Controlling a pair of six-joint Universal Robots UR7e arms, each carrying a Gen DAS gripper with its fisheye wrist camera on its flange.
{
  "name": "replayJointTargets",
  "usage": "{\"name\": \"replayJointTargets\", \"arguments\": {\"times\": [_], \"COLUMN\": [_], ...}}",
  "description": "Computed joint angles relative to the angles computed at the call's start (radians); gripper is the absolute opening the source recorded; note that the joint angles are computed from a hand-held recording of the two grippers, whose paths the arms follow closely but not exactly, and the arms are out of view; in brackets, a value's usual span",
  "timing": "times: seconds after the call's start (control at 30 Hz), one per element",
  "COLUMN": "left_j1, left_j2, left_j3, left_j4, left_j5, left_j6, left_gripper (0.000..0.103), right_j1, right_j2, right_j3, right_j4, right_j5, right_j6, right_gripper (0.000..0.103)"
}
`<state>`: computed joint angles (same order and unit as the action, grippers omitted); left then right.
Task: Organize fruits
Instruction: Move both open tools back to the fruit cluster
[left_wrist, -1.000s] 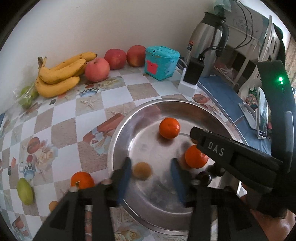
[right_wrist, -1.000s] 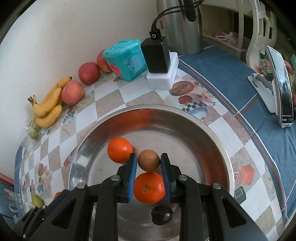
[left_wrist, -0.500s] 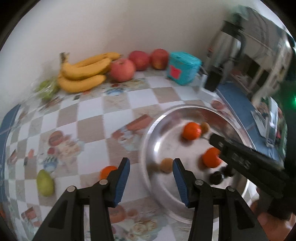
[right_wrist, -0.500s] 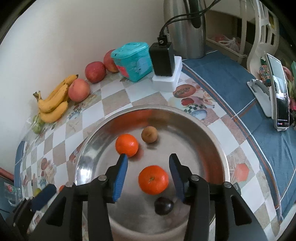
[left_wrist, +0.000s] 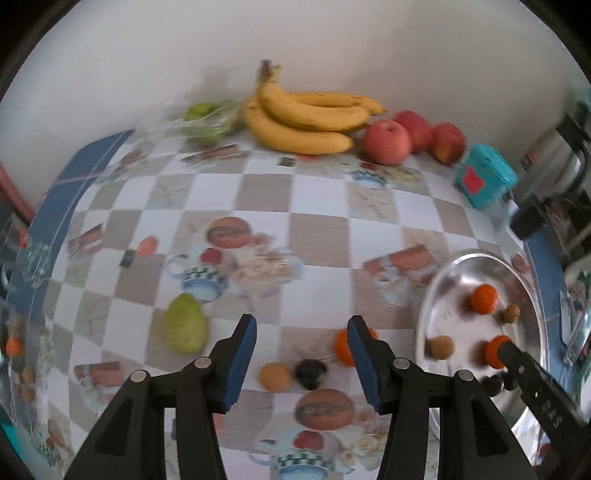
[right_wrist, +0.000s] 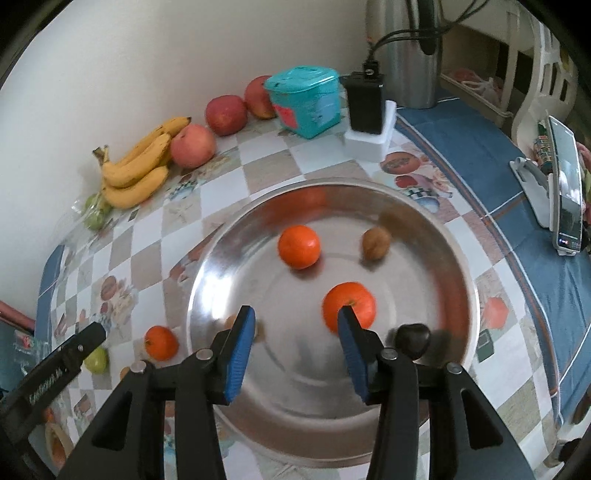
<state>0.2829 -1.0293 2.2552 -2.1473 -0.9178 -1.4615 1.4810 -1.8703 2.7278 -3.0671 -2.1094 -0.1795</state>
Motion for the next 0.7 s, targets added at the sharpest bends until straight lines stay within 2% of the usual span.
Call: {"name": "replayJointTargets", "arguments": {"times": [0.1,0.3,0.4,0.47,0.53,0.6,0.7], "left_j1": [0.002,0.004,0.008,0.012,0.017,0.018,0.021], "left_j2": [-0.033,-0.087,-0.105,-0.118,-0.129,-0.137,-0.145], "left_j3": [0.014,0.041,0.055,0.066,0.073,0.078,0.083], "left_j4": [0.03,0.069,0.073,0.069,0.082,0.098,0.125], "left_j5": [-0.002,-0.007,-0.016,-0.024,-0.028,-0.029,-0.029], "left_j6": [-0.039,-0.101,-0.119,-0.132,-0.156,-0.175,-0.196], "left_gripper": [0.06,0.06,0.068,0.087,0.099,0.1,0.103], "right_j1": [0.027,0.1,0.127,0.137,0.144,0.156,0.164], "right_j2": [0.005,0.037,0.053,0.064,0.077,0.093,0.111], "right_j3": [0.0,0.003,0.003,0.006,0.008,0.008,0.009], "right_j4": [0.027,0.047,0.051,0.045,0.033,0.022,0.01], "right_j5": [-0.01,-0.051,-0.063,-0.065,-0.066,-0.08,-0.093], "right_j6": [0.027,0.078,0.099,0.109,0.111,0.114,0.122], "right_gripper": [0.048,0.048,0.048,0.053,0.076,0.081,0.083]}}
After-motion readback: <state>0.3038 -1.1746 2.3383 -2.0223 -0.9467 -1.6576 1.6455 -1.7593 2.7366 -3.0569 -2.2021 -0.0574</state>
